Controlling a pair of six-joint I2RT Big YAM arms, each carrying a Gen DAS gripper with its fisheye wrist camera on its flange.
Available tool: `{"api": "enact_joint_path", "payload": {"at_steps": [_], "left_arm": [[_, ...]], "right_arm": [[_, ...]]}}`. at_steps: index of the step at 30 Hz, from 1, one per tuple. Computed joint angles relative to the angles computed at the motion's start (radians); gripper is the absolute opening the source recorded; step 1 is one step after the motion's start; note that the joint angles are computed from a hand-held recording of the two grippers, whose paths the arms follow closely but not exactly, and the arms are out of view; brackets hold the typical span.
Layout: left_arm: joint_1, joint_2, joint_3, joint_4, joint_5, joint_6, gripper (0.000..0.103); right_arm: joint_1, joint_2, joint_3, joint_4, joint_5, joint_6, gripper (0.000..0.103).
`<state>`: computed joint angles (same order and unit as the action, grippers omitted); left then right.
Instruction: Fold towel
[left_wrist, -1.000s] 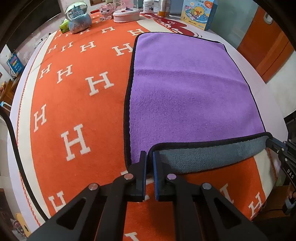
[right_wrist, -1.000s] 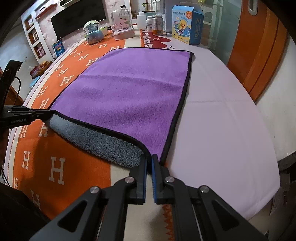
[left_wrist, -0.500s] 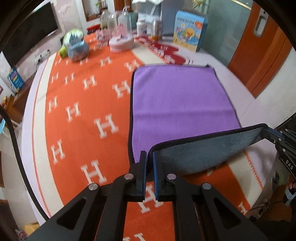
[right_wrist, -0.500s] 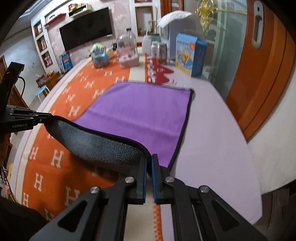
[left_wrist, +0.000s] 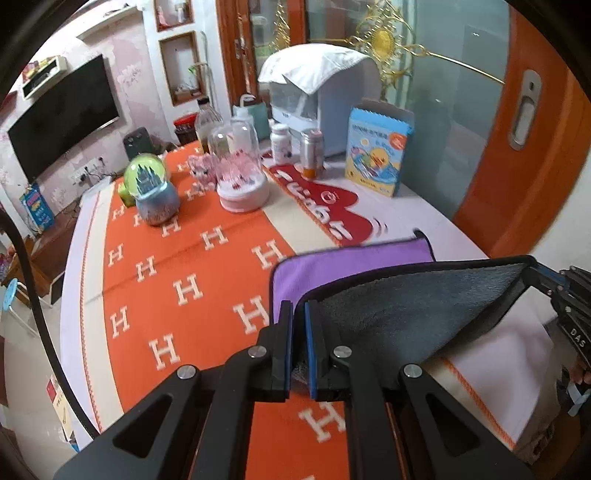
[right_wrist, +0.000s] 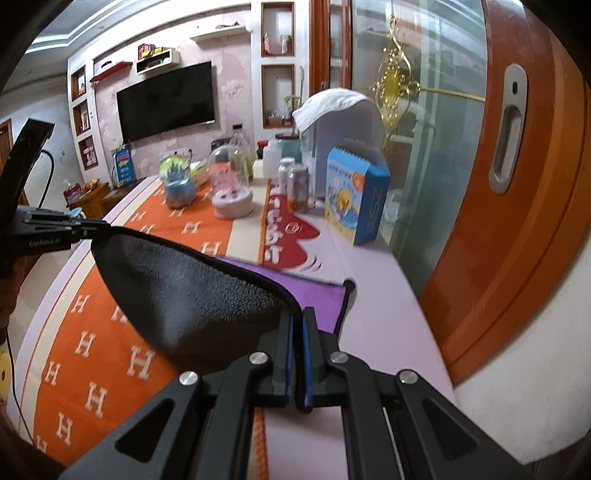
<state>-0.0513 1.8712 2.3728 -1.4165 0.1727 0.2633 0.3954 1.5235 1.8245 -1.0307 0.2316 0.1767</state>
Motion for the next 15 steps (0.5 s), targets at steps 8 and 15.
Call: {"api": "enact_joint_path", "payload": {"at_steps": [8,15], "left_arm": [[-0.027,0.042,-0.016,0.150,-0.086,-0.076,0.004],[-0.041,0.103,-0.005,0.252,-0.135,-0.145,0.004]], "right_arm": [[-0.030,0.073,0.038,0.056,0.041,-0.037,0.004],[-0.059,0.144,0.050,0.131,0.060,-0.089,0.004]]}}
